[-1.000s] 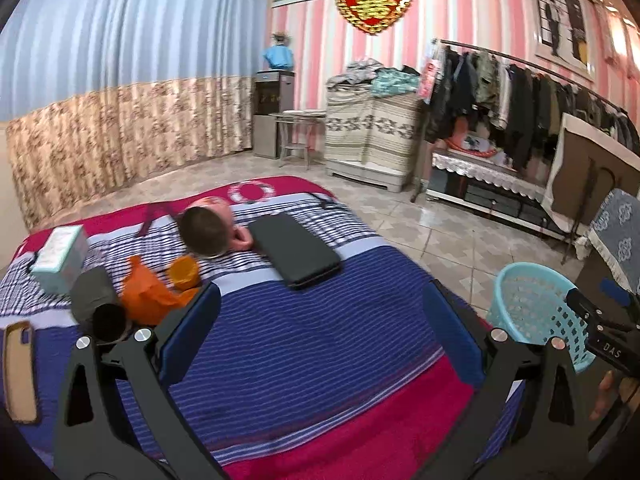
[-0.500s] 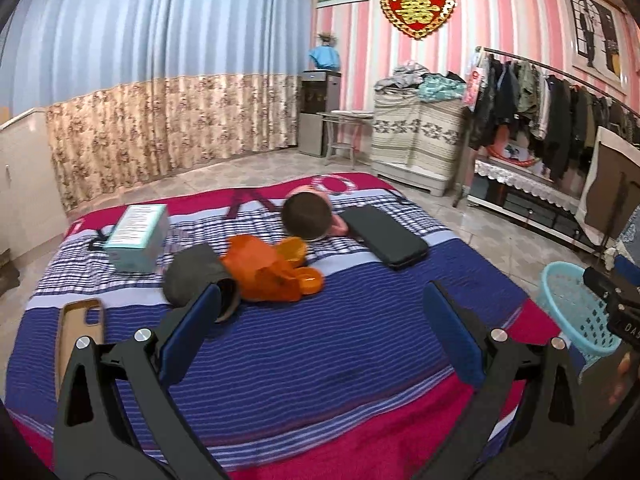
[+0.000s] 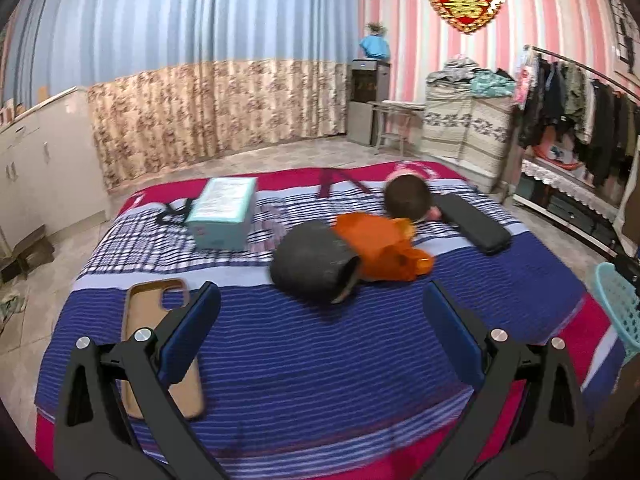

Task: Collect trash
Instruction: 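Move both grippers back to the bed toward the black ribbed cylinder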

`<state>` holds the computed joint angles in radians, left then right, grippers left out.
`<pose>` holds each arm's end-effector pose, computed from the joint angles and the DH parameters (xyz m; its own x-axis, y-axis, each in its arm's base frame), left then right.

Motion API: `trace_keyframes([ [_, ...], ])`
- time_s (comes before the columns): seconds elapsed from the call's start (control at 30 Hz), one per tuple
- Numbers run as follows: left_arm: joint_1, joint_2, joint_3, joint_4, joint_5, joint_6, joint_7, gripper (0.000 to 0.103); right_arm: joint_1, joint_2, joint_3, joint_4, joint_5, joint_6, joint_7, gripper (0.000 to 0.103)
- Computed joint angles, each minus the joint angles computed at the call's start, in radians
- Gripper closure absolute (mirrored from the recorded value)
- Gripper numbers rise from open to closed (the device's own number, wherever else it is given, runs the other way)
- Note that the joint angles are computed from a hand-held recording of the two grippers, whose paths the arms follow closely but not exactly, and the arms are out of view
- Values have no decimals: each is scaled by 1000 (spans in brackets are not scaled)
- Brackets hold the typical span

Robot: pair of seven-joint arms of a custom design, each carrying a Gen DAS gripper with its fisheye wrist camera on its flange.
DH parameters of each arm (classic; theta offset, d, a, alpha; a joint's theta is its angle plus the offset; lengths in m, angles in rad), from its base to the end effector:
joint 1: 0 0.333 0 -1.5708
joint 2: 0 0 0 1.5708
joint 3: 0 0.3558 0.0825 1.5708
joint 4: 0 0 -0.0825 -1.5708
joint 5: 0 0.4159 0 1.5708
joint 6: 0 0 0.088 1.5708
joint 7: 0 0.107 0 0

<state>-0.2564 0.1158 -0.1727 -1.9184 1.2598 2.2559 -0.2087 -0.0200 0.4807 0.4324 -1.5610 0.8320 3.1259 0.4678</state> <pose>0.6030 -0.2430 0.4972 0.5556 -0.8312 0.0192 -0.4137 -0.2964 -0.8608 0.7467 0.1808 0.5112 0.4734 -0.8796 0.0459 -0.3489 -0.2352 -0.9072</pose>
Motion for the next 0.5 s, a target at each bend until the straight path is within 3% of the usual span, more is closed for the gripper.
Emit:
trace_keyframes([
  [0.07, 10, -13, 6, -24, -11, -1, 1, 6, 16, 7, -7, 7, -14, -6, 4, 7],
  [0.3, 56, -19, 21, -54, -54, 51, -4, 6, 129, 51, -120, 68, -131, -64, 124, 7],
  [0.5, 70, 53, 37, 18, -78, 100, 63, 6, 194, 102, -185, 140, -235, -132, 222, 8],
])
